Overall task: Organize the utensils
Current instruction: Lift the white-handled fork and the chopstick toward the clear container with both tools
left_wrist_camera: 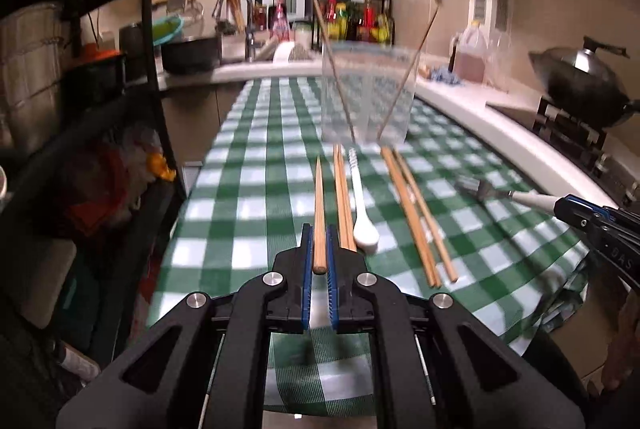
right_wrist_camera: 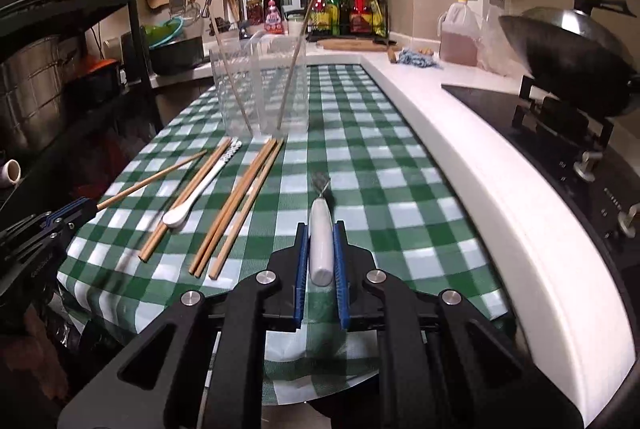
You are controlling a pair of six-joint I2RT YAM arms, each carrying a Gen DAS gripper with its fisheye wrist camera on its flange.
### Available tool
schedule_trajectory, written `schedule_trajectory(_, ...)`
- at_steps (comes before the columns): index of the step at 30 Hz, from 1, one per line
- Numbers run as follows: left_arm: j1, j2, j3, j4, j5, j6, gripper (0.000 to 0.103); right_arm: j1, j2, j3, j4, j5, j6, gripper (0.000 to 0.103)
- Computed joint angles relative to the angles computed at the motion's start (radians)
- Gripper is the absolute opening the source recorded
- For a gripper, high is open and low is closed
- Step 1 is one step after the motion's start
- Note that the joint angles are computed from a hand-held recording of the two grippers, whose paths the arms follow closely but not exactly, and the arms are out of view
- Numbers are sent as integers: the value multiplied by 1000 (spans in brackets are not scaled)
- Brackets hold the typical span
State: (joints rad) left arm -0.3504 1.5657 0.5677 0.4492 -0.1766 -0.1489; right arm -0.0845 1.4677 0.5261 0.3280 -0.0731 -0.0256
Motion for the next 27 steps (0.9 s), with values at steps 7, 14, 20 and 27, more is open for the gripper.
schedule_trajectory(7, -2, -88, 1, 2, -3, 32, 6, -34, -74, 53, -75, -33, -26, 12)
schedule_trajectory(14, 42, -133, 73, -57, 43, 45, 6, -50, -79, 160, -156, -81, -37, 12)
schedule_trajectory(20, 90, -152, 166, -120, 99, 60, 6, -45, -45, 261, -220, -112, -24, 12)
schedule_trajectory(27, 166, -83, 417, -354, 244, 41, 6, -32, 9, 401, -324, -142, -21, 12)
